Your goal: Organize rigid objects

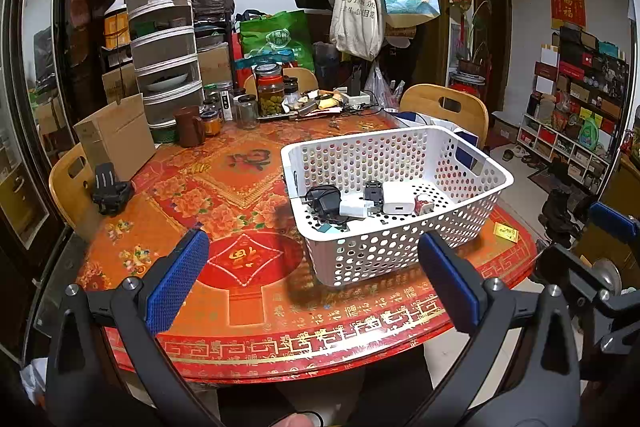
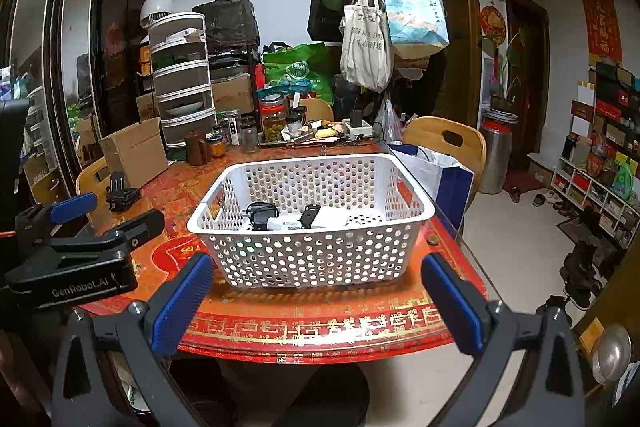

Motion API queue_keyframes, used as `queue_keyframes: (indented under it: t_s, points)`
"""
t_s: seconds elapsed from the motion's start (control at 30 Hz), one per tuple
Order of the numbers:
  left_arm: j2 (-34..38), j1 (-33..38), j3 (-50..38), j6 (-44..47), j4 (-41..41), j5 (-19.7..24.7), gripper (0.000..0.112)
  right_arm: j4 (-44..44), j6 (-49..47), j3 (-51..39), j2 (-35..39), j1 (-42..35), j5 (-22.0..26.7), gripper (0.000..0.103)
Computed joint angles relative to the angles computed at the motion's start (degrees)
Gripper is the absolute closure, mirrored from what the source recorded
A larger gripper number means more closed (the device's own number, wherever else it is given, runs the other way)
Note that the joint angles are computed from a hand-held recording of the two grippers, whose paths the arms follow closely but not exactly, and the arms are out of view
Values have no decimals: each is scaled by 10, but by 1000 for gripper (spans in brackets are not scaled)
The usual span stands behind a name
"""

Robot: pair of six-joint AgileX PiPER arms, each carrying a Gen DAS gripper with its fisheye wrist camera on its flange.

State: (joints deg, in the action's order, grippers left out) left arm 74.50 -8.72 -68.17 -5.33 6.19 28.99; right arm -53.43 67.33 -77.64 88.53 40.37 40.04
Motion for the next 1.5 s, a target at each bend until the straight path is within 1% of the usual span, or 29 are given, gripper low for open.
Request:
queue_keyframes:
  t_s: [0.37,0.63,0.87,1.03,1.5]
  points:
    - [6,3,-4,22,-19,8,9,0,-2,-1,-3,2,0,0]
    - [9,-5,-4,9,-5,5,9,4,-8,-5,-3,2,2,0]
    - [8,-6,-3,17,-11,5,9,3,-8,-5,-5,2,4,0]
    - [7,-16,4,3,5,2,9,0,-5,-4,-6,1,4,0]
    - [10,-23,-2,-1,7,10,9,-2,-4,-5,-5,2,6,0]
